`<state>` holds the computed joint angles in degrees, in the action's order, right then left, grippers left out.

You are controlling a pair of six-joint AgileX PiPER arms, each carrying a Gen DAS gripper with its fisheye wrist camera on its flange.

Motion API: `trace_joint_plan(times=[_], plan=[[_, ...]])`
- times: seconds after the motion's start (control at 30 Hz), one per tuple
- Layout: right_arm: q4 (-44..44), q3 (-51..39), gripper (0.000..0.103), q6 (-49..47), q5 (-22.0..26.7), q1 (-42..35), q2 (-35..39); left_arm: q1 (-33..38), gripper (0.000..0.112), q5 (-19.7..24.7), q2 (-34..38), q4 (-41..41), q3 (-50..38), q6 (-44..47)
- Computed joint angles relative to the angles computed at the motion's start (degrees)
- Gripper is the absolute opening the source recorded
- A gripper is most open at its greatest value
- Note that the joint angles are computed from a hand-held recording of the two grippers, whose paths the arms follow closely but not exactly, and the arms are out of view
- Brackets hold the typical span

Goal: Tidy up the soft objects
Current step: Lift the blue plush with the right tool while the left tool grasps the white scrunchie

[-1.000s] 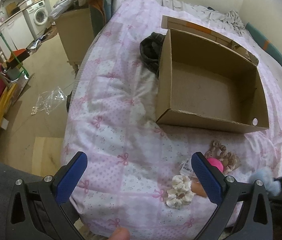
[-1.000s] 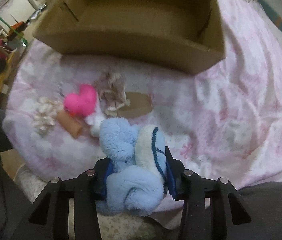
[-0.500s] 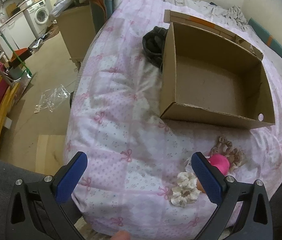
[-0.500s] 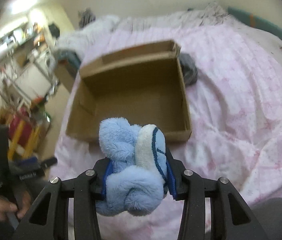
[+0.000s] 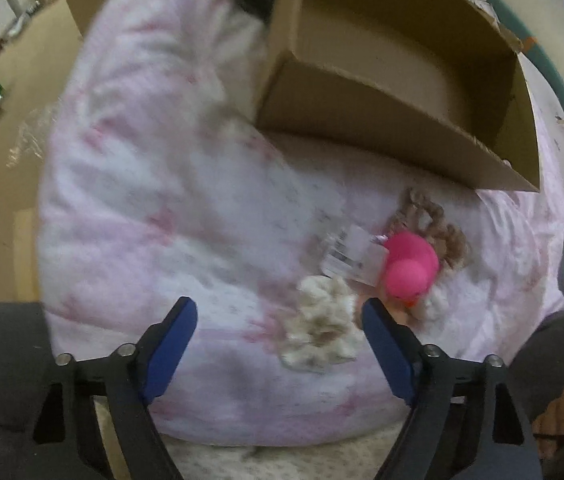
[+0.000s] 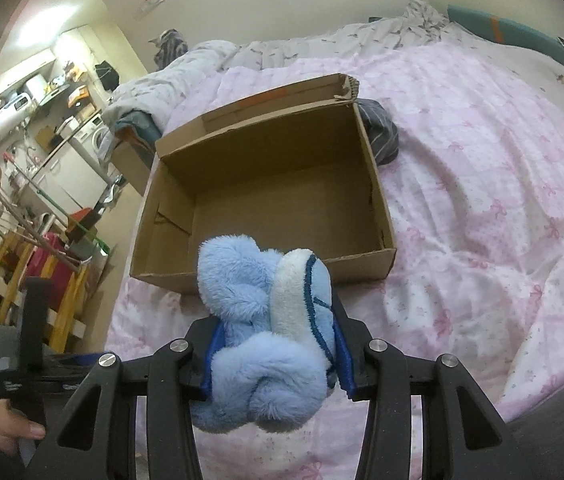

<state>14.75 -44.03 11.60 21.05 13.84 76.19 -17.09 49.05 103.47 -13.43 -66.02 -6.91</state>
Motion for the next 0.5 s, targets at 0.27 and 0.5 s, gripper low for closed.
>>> trace_joint_plan(times=[0.27,0.5], plan=[[0.03,-0.19,0.049,0.39,0.38,-0.34,0.58,-1.93,0.038,1.88,5.08,-1.36,-1.99,0.34],[-3.88,-0.34,0.049,4.15,0.39,0.83,0.68,-2.13,0.017,-0.24,1.00,1.97,0.39,-2.01]])
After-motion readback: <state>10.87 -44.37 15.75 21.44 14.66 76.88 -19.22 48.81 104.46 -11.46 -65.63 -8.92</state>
